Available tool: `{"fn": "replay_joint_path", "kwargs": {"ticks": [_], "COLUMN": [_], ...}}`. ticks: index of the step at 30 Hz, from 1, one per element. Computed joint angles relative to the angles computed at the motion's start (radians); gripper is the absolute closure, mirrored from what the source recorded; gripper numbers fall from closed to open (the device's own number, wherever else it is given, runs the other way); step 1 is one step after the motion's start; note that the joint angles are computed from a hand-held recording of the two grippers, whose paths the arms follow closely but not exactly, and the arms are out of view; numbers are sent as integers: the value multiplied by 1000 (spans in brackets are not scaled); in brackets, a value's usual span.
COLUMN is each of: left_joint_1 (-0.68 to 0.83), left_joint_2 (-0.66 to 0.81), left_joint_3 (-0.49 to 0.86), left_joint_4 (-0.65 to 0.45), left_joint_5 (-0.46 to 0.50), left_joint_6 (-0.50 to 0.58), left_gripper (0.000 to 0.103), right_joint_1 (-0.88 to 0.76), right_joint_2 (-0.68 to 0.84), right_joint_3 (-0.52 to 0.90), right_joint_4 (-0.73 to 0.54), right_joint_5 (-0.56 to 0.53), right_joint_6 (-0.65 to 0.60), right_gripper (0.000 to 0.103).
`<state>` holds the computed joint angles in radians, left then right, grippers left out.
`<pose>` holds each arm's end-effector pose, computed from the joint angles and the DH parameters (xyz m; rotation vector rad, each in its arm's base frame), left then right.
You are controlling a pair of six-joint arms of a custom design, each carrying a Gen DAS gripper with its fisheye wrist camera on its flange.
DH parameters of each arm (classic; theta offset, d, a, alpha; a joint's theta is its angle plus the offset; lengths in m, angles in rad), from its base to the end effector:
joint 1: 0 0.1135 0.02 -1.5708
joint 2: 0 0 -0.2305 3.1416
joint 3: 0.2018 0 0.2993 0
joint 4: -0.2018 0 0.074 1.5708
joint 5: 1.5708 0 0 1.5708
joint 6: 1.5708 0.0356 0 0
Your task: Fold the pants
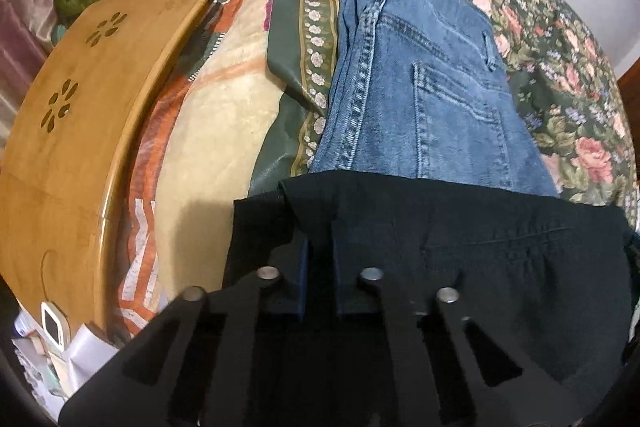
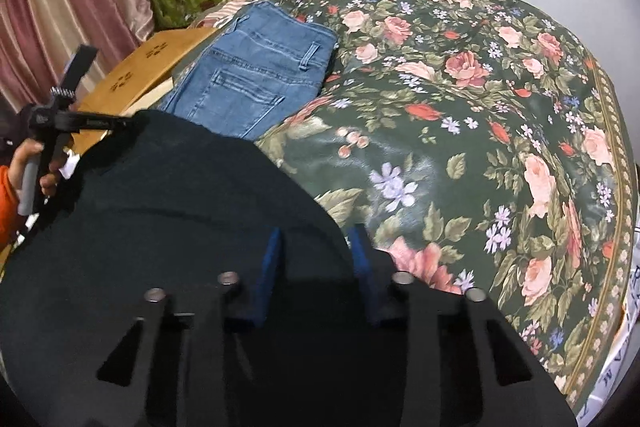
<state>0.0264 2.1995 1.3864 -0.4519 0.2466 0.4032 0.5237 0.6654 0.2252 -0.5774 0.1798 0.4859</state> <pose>0.4334 0.0027 0.0247 0.5731 2.7222 -0.2454 0.1649 0.0879 0.0924 0.0172 2.5699 0.1500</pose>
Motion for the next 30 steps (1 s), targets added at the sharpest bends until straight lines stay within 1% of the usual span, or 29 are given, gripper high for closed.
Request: {"fn": "replay_joint_path", "kwargs": {"ticks": [2, 5, 6, 8, 12, 15, 17, 22, 27, 30], "left_joint_1": [-1, 3, 9, 27, 68, 110, 141, 256, 394, 489], "left_joint_2": [-27, -100, -137, -215, -395, -544, -640, -834, -1008, -1082], "left_joint_3": [-25, -93, -123, -179, -286, -374, -432, -541, -637, -686], "left_joint_4": [10, 45, 58, 71, 65, 50, 34, -53, -150, -210], "left_joint_5": [-5, -6, 1, 32, 90, 131, 159, 245, 322, 368], "left_joint_6": [-1, 11, 16, 23, 55, 100, 131, 210, 331, 426], "left_gripper": [98, 99, 99, 99, 99, 99, 99, 100, 100, 100], "right_joint_1": [26, 63, 81, 143, 231, 296, 360, 573, 821, 944], "right_joint_2": [9, -13, -21, -60, -156, -227, -232, -220, -91, 5], "right_joint_3": [3, -1, 1, 7, 34, 72, 106, 179, 268, 319], "right_joint_4": [-1, -22, -34, -74, -181, -284, -336, -479, -602, -659], "right_joint_5": [15, 45, 66, 144, 248, 299, 339, 452, 560, 592], "right_joint_6": [10, 36, 50, 96, 166, 220, 269, 459, 720, 869], "right_gripper": [90, 97, 97, 98, 98, 98, 98, 98, 98, 98]}}
